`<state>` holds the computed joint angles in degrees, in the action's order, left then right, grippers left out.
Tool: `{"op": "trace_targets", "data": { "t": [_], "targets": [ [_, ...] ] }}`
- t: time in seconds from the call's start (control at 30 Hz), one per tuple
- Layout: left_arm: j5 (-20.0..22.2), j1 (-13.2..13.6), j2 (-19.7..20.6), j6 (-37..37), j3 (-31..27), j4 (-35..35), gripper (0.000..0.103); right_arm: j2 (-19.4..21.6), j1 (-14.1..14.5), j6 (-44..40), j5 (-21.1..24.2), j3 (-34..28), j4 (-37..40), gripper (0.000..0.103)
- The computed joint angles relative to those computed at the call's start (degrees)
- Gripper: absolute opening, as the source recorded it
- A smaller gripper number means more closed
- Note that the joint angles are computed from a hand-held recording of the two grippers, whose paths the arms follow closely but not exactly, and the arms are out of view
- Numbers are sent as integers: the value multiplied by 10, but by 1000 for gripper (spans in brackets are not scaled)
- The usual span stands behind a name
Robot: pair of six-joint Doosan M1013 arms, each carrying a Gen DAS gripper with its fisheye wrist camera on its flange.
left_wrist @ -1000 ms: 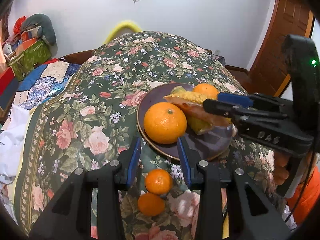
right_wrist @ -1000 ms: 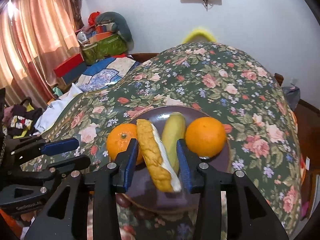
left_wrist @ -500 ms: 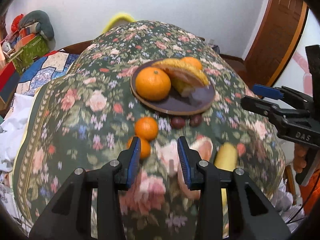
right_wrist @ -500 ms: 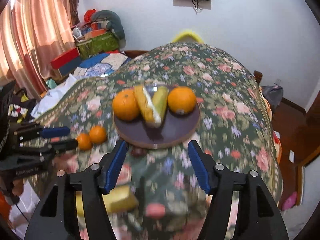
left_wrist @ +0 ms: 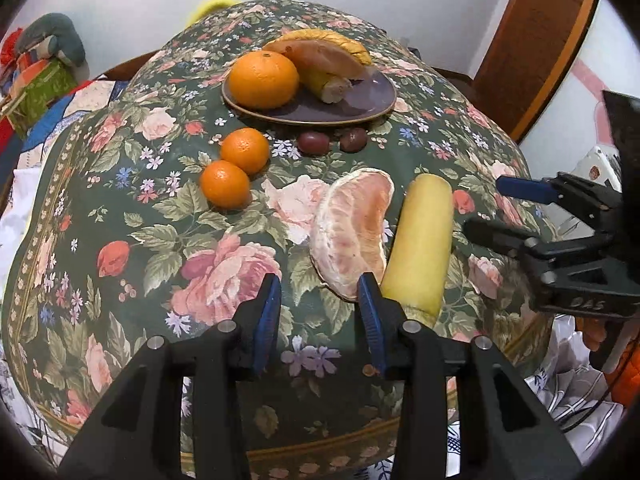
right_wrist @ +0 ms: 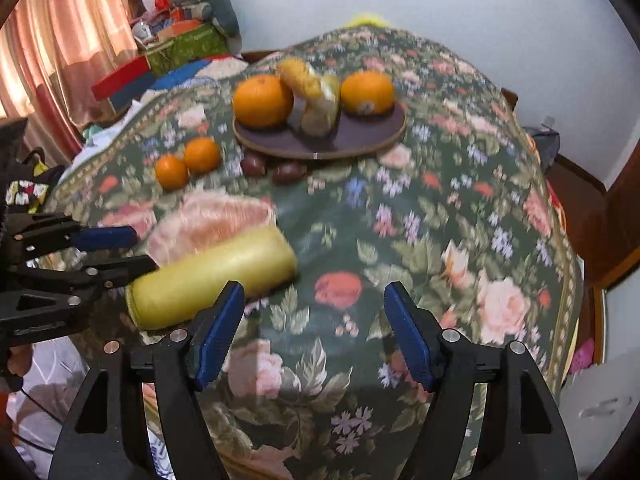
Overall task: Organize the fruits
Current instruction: 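Move the right gripper to the pale yellow cylinder while the left moves toward another pomelo segment, then grasp and lift the pale yellow cylinder with the right gripper while the left grasps the pomelo segment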
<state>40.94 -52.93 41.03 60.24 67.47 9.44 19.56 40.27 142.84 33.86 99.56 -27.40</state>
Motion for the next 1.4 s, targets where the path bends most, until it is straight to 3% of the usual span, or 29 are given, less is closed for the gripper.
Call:
{"op": "trace_targets", "data": {
  "t": [0.27, 0.43, 0.6, 0.77, 1.03, 1.2, 1.4],
  "targets": [
    [-4, -3, 7, 45, -13, -37, 40, 10, -10, -4, 7, -4, 4, 69],
    [3, -8, 21, 14, -33, -10, 47, 17, -14, 6, 21, -15, -22, 69],
    [-7, -2, 18, 16, -28, -26, 54, 8, -18, 5, 11, -12, -11, 69],
    [-23, 0, 0, -25, -2, 5, 55, 1, -6, 8, -6, -17, -6, 69],
    [-33, 4, -27, -89, 33, 61, 55, 35, 11, -39, 9, -52, 34, 73],
    [-27, 6, -27, -90, 34, 65, 55, 36, 7, -48, -2, -45, 58, 75],
    [-22, 4, -13, -63, 10, 49, 55, 23, 3, -16, 17, -27, 16, 74]
  ]
}}
